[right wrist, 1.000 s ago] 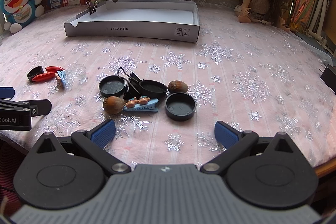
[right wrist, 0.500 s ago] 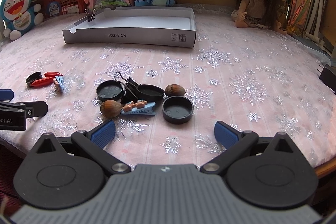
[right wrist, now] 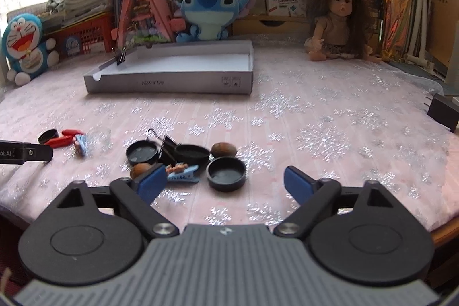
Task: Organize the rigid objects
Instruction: 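Move the left tool to one black lid while the right tool approaches another black lid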
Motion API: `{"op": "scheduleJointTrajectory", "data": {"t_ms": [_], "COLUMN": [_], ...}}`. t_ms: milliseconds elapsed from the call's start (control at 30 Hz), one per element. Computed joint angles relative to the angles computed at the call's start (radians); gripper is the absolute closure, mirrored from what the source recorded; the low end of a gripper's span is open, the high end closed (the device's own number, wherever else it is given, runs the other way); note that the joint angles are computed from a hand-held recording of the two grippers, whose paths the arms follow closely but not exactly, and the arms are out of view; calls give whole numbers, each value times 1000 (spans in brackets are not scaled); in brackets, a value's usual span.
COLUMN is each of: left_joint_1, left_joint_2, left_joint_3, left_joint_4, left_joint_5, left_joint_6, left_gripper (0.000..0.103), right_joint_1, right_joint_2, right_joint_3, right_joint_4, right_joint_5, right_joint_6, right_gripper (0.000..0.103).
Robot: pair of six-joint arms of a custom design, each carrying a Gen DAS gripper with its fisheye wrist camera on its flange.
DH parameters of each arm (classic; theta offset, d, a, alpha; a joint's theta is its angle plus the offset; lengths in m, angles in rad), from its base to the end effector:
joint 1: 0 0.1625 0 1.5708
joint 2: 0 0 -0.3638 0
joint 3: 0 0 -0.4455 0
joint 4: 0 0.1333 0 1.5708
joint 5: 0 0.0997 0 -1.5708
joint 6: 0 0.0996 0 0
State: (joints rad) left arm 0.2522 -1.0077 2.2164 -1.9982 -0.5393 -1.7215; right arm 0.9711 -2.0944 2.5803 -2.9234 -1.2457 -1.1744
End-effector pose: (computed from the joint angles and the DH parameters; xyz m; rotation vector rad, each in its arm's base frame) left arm -0.3200 -0.3084 -0.0530 0.0596 2.1347 -1.1340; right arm -0.0604 -0.3809 0.2844 0.8783 -2.3118 1.0342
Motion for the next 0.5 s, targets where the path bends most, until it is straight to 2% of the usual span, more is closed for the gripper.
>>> {"op": "scheduleJointTrajectory", "data": {"t_ms": [100, 133, 367, 500], "left_joint_1": [-4, -4, -15, -6], "left_joint_2": [-10, -11, -5, -13], "left_joint_3": [17, 19, -13, -7], "left_joint_4": [-34, -34, 148, 147], "left_joint_5": [10, 13, 58, 57], "left_joint_6": [16, 11, -100, -109], "left_gripper": [77, 78, 75, 74], "right_joint_1": [-5, -5, -11, -9], "right_joint_2": [11, 13, 20, 19], "right_joint_3": [-4, -6, -10, -4], "right_joint_4": [-30, -33, -25, -22], "right_joint_5": [7, 7, -1, 1], "right_joint_6": [12, 15, -7, -36], "right_gripper": [26, 29, 37, 39]}}
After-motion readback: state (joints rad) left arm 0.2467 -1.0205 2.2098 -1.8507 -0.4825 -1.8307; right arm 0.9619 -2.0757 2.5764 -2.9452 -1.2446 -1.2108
